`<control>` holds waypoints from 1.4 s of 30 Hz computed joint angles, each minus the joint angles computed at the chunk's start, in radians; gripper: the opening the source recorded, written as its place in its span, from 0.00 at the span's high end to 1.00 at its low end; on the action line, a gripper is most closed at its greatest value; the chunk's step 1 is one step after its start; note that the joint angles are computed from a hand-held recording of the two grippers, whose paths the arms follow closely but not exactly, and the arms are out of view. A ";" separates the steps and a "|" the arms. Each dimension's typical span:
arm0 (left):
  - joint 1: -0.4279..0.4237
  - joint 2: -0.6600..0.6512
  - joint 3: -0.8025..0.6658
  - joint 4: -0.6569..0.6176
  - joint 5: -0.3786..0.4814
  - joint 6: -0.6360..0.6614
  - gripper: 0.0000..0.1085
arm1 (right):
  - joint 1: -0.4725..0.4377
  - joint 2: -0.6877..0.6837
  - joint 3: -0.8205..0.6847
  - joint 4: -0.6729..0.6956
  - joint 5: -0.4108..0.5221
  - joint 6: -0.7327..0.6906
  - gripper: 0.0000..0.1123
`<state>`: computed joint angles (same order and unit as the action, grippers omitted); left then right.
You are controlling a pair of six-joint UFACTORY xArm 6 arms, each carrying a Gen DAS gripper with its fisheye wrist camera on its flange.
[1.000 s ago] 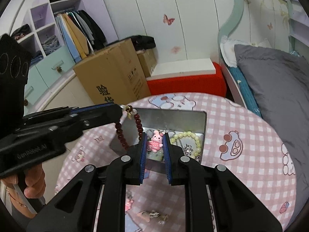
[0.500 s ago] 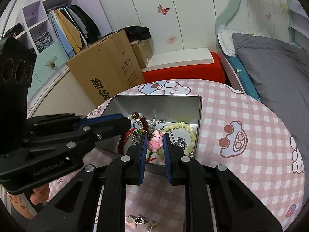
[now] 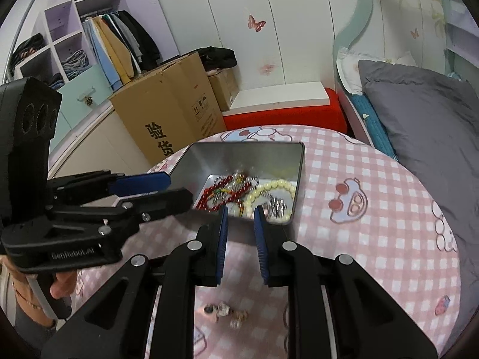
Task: Organize jewelry
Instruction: 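Grasp a pink bunny charm with the left gripper while the right gripper grasps a pearl earring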
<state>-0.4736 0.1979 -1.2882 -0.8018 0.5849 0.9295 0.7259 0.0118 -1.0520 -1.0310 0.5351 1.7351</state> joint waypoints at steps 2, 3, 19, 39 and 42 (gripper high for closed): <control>0.007 -0.032 0.041 -0.021 -0.004 0.022 0.58 | 0.021 -0.008 0.007 0.005 0.021 -0.003 0.85; 0.010 -0.042 0.054 -0.025 -0.007 0.028 0.58 | 0.032 -0.013 0.014 0.010 0.030 -0.006 0.85; 0.008 -0.139 0.311 -0.028 -0.137 0.112 0.58 | 0.145 0.074 0.025 0.125 0.130 -0.058 0.78; -0.078 -0.104 0.352 -0.016 -0.262 0.155 0.70 | 0.156 0.115 -0.018 0.119 0.183 -0.119 0.92; -0.063 -0.098 0.328 -0.039 -0.205 0.170 0.84 | 0.153 0.104 -0.005 0.110 0.168 -0.104 0.92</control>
<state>-0.5366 0.0995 -0.9597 -0.8408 0.3799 1.0998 0.8792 0.1162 -1.0574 -0.9209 0.7027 1.6310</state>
